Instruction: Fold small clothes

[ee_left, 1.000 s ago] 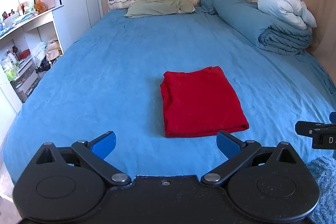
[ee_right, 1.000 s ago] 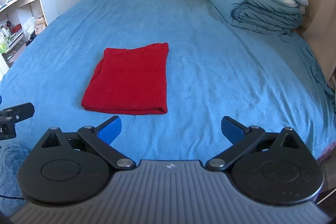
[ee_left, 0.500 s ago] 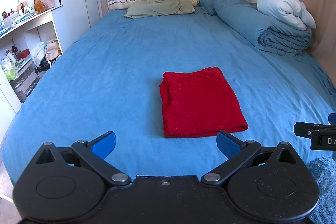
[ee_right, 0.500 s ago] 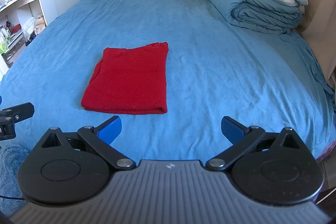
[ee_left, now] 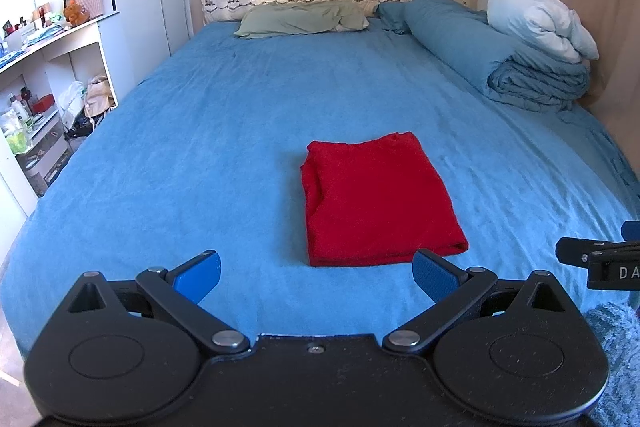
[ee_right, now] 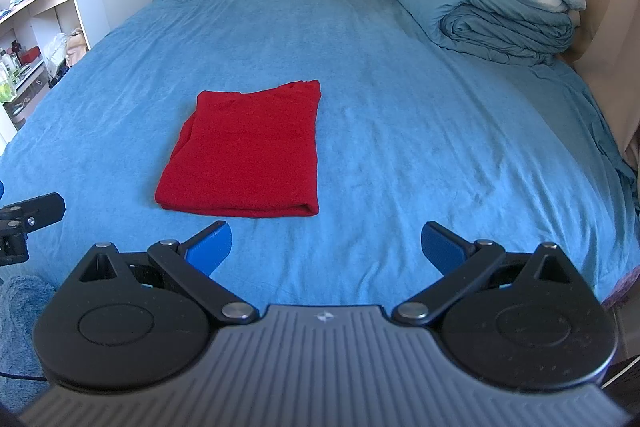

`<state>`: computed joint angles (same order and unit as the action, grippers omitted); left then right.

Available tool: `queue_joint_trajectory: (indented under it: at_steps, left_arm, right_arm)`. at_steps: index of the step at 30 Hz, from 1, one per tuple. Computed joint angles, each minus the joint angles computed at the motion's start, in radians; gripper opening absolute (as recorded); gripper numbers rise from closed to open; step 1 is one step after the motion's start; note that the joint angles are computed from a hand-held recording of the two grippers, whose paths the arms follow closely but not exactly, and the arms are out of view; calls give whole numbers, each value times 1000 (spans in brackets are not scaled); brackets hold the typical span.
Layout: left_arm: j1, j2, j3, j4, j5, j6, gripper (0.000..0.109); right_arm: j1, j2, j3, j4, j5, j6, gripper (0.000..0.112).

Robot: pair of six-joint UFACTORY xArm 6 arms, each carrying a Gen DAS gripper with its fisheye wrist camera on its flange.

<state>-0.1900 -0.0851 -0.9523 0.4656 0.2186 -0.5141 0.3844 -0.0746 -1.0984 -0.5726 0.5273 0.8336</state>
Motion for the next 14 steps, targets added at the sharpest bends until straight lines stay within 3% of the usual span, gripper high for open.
queue_joint_trajectory:
  at_steps: [8, 14]
  left_arm:
    - [12, -7, 15, 10, -32, -24, 103]
    - [17, 0, 9, 107, -41, -93, 103]
  right_arm:
    - [2, -6, 13, -23, -10, 28, 103]
    - [4, -6, 14, -22, -12, 44, 103]
